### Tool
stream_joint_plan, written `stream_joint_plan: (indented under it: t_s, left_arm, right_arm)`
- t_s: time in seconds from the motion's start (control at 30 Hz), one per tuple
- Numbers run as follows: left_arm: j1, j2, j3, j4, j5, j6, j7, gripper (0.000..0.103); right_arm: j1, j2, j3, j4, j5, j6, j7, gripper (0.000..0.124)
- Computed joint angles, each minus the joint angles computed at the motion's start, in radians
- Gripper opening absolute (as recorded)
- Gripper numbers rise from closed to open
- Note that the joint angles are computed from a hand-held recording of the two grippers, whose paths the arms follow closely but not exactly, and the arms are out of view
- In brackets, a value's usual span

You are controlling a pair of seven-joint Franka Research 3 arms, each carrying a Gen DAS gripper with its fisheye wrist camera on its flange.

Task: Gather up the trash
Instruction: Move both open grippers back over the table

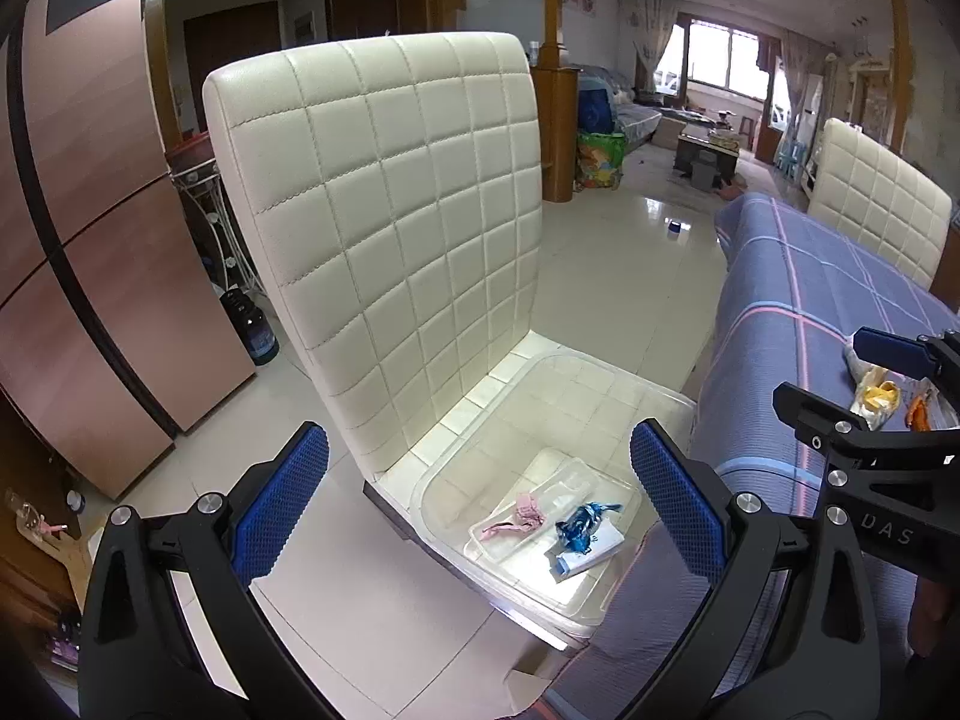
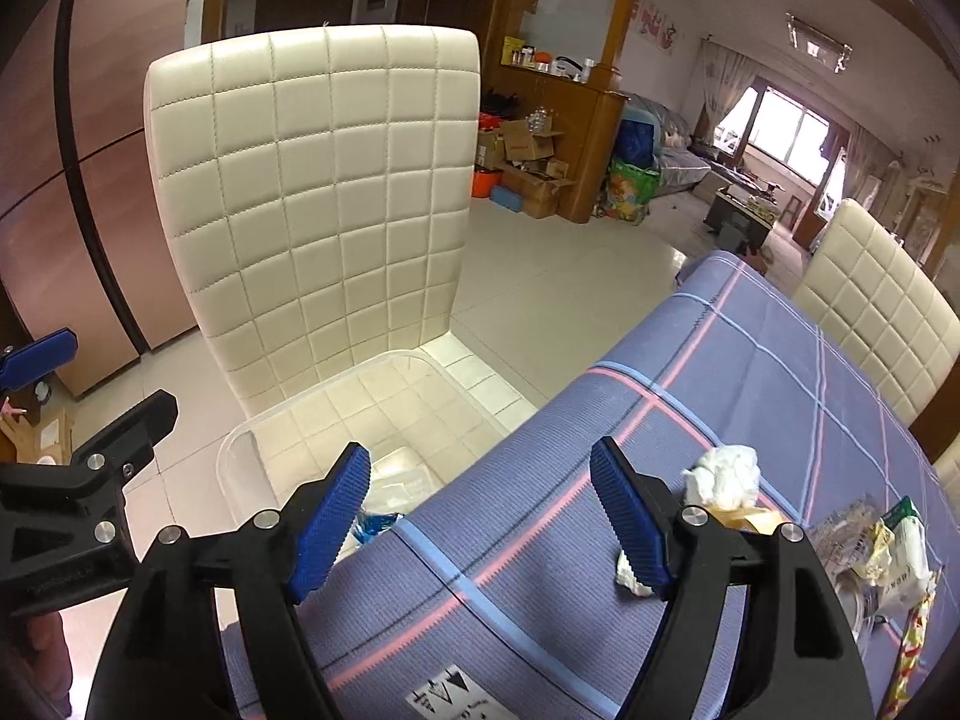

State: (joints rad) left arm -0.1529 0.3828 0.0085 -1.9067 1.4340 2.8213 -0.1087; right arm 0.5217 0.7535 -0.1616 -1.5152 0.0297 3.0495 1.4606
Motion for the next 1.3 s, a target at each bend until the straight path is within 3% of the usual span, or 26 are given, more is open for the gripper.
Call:
stream_joint_plan:
  t_s: [0.43, 0.67, 0.83, 1.03, 1.3]
  left_arm:
    - [-0.020, -0.041, -0.032, -0.015, 0.057, 0.015, 0.010, 0.099]
    - [-0.046, -0.034, -0.063, 0.004, 0.073, 0.044, 0.052, 0.099]
    - [-0.073, 0.013, -0.076, 0.053, -0.001, 0.077, 0.165, 0.099]
    - [-0.102, 0.088, -0.085, 0.132, -0.192, 0.111, 0.389, 0.099]
    - [-0.103, 0.227, -0.135, 0.296, -0.475, 0.073, 0.712, 0.099]
  right_arm:
    - [0.044, -0.133, -0.087, -0.209, 0.038, 0.090, 0.059, 0.074]
    - [0.117, -0.209, -0.222, -0.374, 0.071, 0.126, 0.123, 0.074]
    - [0.117, -0.251, -0.265, -0.464, 0.116, 0.158, 0.143, 0.074]
    - [0.037, -0.270, -0.214, -0.490, 0.157, 0.156, 0.129, 0.074]
    - [-0.068, -0.250, -0.126, -0.470, 0.179, 0.146, 0.092, 0.074]
